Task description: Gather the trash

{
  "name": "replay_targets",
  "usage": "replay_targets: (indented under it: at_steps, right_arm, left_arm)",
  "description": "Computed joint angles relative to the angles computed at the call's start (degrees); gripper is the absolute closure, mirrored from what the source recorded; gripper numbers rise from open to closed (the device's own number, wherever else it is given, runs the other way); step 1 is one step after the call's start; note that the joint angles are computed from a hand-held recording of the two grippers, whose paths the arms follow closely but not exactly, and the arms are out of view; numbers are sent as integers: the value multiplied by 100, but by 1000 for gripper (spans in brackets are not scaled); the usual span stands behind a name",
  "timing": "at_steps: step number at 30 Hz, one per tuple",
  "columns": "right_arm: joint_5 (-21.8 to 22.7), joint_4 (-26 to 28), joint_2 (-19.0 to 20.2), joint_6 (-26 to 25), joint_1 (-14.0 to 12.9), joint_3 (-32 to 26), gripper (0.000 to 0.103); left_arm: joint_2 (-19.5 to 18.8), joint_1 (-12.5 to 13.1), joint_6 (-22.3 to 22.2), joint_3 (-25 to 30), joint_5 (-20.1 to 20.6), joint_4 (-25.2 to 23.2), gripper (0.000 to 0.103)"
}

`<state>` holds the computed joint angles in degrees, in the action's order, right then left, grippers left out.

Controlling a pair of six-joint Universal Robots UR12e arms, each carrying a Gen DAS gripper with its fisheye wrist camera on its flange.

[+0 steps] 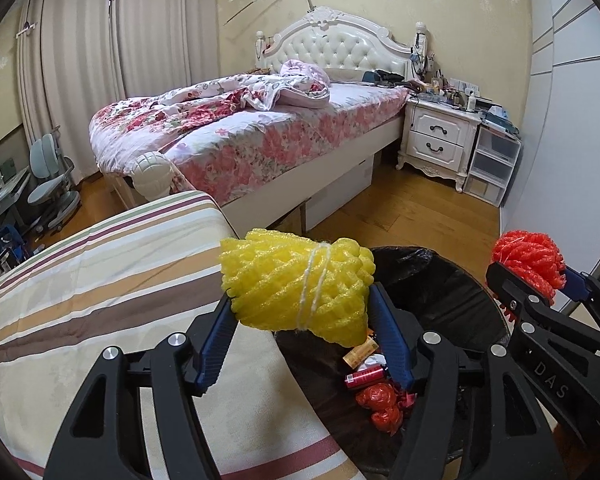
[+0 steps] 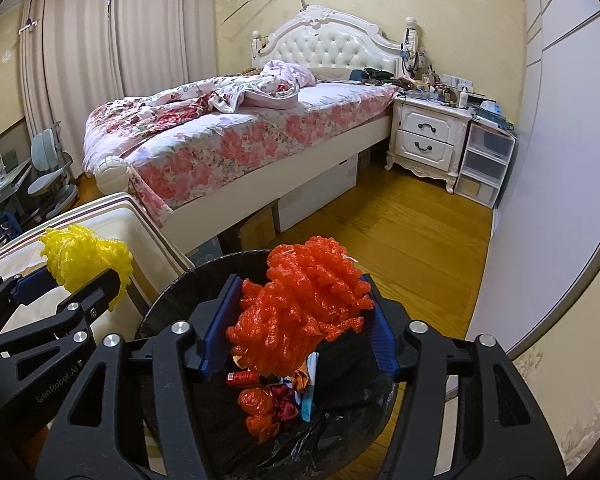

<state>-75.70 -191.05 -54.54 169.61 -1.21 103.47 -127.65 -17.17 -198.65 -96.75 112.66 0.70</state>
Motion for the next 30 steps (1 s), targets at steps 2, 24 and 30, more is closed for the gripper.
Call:
replay_targets:
  at_steps: [2,24,30]
  right_arm:
    - [-16,27,9,-13,3,-22,39]
    - [-331,-47,-127,182,-15,117,21]
    - [-438,-69,-243,158,-2,320,19]
  left_arm:
    - [0,4,-47,1,-5,-14,29]
    - [107,-36,-117,-175,294,177,19]
    - [232,-43,-233,-374,344,168,19]
